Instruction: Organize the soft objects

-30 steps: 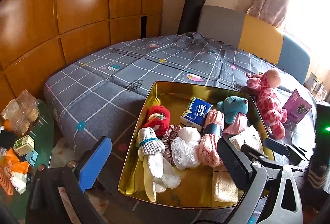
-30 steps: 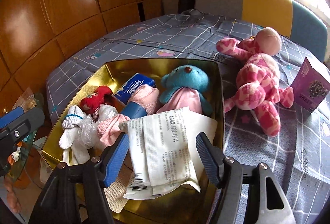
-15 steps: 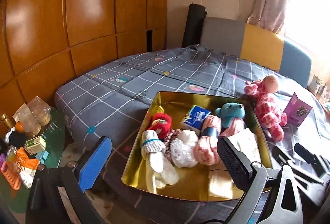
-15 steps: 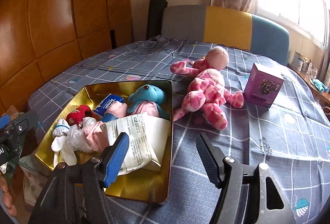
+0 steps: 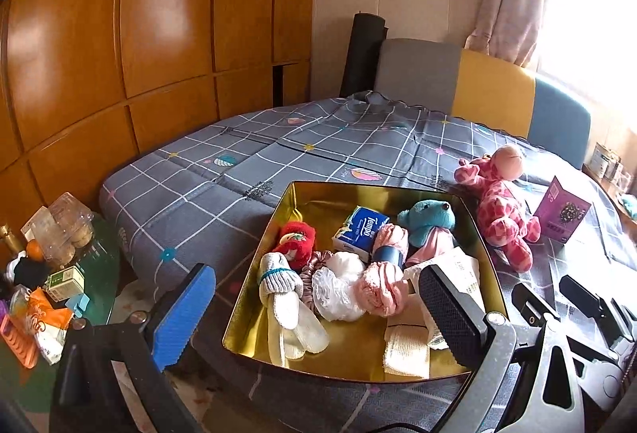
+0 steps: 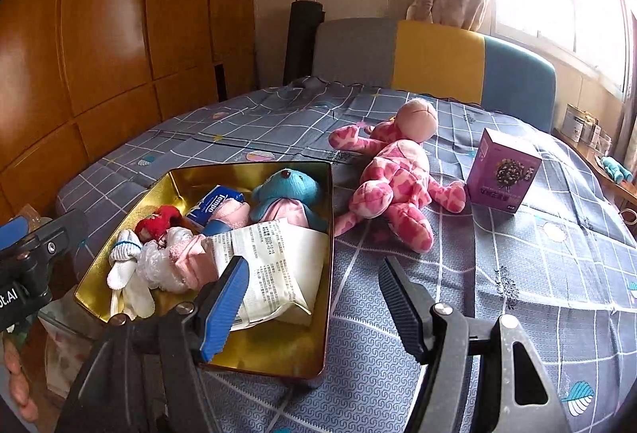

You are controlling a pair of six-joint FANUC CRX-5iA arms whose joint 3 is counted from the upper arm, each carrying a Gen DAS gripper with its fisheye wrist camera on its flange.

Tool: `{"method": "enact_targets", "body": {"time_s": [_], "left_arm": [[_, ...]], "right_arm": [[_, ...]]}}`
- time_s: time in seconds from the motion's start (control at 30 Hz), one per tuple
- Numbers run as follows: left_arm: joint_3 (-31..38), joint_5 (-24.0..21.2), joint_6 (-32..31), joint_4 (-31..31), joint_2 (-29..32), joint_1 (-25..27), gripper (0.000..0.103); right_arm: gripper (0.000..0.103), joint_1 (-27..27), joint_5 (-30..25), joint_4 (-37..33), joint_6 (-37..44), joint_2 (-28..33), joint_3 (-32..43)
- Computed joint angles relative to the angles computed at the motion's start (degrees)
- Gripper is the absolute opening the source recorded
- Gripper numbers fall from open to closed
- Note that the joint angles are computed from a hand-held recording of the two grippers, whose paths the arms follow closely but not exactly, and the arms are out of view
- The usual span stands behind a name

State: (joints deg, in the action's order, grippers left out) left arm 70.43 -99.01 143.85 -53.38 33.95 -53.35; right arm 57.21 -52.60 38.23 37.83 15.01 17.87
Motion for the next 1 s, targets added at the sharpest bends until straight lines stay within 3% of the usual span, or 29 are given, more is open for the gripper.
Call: {"method": "enact_targets", "body": {"time_s": [1.0], "left_arm": [[-0.5,-0.1,0.2,1.6,-0.1,0.7,0.103]], "right_arm": [[0.069,0.0,0.2,-0.1,-0.9,-0.1,-0.4]]}}
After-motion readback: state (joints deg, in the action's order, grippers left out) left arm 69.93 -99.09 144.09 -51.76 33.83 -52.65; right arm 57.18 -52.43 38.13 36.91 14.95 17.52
